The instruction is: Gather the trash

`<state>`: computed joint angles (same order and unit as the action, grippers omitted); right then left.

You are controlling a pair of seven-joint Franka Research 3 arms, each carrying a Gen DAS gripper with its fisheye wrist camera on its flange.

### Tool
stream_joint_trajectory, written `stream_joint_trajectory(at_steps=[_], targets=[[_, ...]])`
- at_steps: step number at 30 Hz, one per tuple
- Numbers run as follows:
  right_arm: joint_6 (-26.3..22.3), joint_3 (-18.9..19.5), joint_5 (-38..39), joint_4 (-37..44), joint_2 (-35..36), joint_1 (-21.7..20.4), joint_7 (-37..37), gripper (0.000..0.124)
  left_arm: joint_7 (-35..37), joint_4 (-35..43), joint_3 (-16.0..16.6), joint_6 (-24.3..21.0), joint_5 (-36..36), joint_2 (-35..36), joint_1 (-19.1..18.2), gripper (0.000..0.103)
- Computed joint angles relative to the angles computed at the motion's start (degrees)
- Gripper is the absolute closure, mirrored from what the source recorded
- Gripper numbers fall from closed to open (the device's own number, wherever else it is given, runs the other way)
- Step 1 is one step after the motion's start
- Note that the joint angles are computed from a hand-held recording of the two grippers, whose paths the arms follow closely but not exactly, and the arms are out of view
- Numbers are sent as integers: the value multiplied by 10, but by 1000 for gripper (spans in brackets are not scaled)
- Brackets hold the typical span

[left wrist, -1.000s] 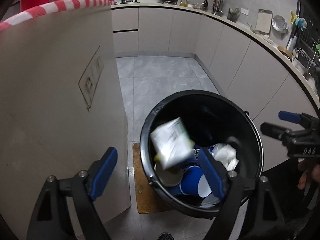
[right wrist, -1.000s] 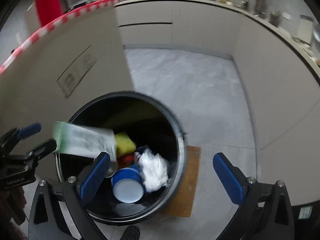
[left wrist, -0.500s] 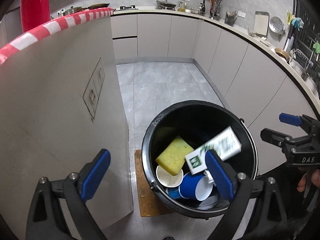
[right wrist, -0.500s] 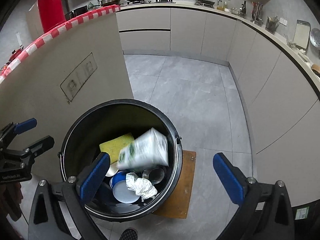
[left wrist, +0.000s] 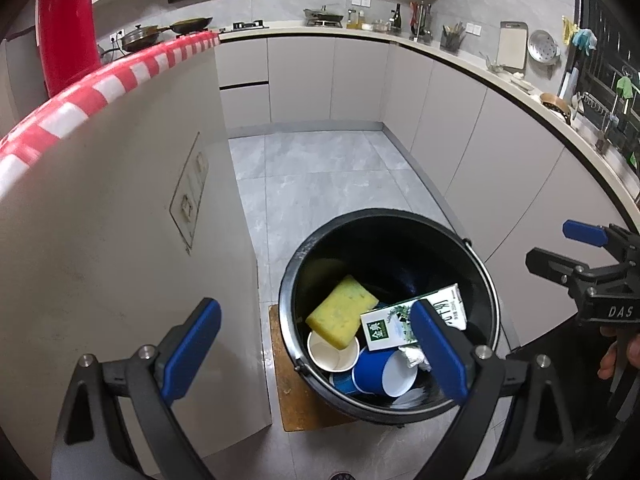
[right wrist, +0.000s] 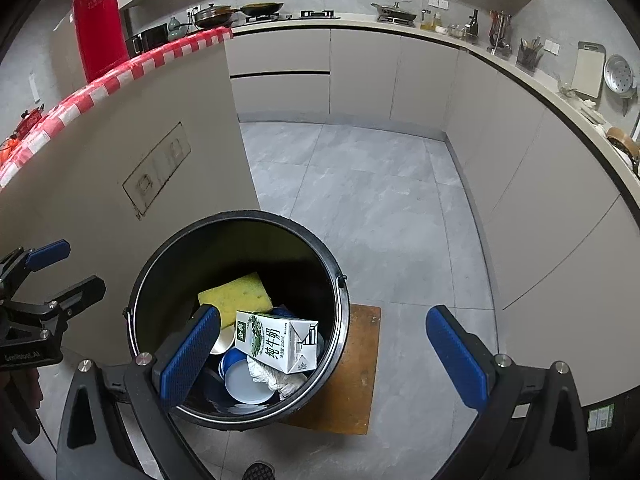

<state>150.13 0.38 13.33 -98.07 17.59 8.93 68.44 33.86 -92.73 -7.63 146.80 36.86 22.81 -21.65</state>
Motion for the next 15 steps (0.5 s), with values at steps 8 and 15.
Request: stream_joint_trajectory(at_steps=[8, 15], targets=[[-6, -4, -5, -31, -50, 5, 30, 21, 17, -6, -15, -27, -20, -38, 1, 7], [-40, -3, -37, -63, -120, 14, 90, 21, 4, -30, -24, -54, -16, -98, 7, 7]])
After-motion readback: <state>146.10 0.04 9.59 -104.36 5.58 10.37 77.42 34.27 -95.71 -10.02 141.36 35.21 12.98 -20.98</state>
